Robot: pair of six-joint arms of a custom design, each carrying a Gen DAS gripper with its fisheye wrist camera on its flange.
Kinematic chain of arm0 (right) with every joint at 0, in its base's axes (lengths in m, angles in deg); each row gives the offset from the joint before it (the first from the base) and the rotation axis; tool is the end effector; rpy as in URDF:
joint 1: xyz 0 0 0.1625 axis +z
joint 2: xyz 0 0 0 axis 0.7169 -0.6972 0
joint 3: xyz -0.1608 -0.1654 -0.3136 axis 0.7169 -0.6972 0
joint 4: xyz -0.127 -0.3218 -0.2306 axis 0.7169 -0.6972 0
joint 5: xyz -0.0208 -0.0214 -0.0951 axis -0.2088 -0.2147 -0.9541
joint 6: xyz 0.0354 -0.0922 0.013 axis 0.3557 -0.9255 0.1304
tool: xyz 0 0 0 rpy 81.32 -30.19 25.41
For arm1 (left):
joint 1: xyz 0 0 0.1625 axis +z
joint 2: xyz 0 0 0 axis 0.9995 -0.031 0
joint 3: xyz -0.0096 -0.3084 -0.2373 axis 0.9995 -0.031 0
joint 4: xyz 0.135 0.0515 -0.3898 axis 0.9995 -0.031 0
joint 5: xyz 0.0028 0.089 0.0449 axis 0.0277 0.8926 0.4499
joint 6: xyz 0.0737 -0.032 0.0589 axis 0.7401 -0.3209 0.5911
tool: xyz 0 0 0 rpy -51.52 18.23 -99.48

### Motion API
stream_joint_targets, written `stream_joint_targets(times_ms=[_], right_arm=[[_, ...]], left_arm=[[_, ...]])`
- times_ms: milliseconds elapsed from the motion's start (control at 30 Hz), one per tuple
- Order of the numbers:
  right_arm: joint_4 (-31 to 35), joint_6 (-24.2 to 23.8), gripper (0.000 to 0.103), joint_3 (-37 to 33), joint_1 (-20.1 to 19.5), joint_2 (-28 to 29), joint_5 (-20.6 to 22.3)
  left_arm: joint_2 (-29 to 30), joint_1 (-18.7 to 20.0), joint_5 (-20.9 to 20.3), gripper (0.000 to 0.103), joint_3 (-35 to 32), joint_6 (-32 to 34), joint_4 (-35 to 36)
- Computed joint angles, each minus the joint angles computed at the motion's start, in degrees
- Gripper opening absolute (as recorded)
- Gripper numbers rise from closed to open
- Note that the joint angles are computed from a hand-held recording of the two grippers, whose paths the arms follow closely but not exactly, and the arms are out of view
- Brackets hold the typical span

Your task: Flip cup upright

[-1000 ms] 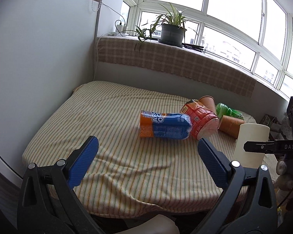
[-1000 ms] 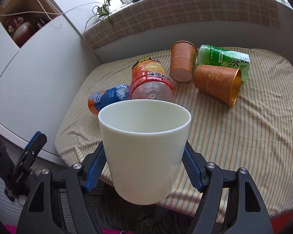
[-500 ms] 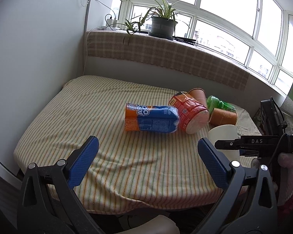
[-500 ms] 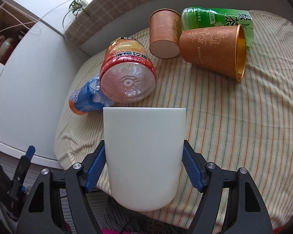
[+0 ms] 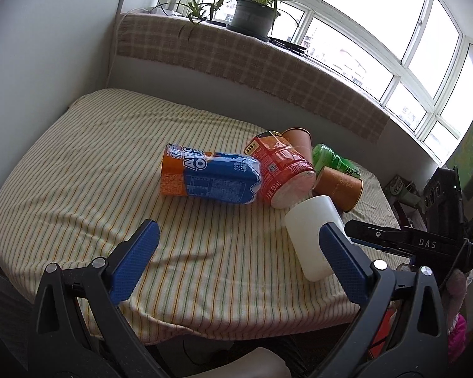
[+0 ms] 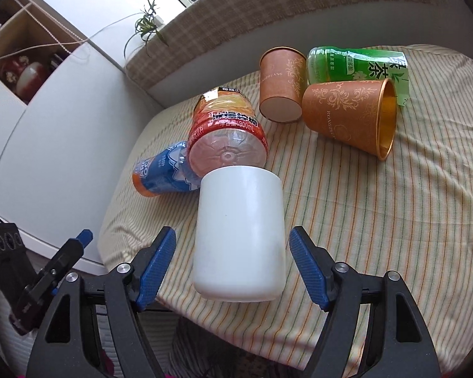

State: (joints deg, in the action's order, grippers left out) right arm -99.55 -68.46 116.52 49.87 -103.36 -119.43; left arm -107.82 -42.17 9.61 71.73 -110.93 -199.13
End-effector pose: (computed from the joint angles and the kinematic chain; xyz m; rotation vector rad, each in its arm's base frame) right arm 0.1888 -0.6151 0.0894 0.7173 -2.9387 0.3489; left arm -0.1407 -0.4600 0.1824 -0.0846 2.3409 -1.2579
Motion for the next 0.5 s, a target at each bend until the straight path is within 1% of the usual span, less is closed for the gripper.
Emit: stream_joint_targets(times_ms=[67,200,333,400,500], right_arm=[[-3.13,-0.84,0.074,2.85,-0.05,-2.06,-0.67],[-10.05,-2.47,0.074,9.32,-0.76,-6.77,-2.06],[-19.8,-4.54,0.074,15.25,-1.08,-9.35,-6.52],[-22.12,-4.68,0.074,17.35,-1.92,-10.65,-7.52],[-23.16,-3.63,0.074,19.58,-3.7,-12.86,-7.58]], left_arm=[[0.78,1.32,-2.67,0.103,-1.39,-1.35,0.47],[2.79,4.46,-9.94,0.103,-4.56,-2.12,0.86],[5.4,7.32,-17.66,0.102,-8.05,-3.02,1.48],[6.72,8.59,-21.04,0.099,-9.87,-3.4,1.94],[8.41,10.4,-25.55,0.097,-12.34,-4.19,2.62]])
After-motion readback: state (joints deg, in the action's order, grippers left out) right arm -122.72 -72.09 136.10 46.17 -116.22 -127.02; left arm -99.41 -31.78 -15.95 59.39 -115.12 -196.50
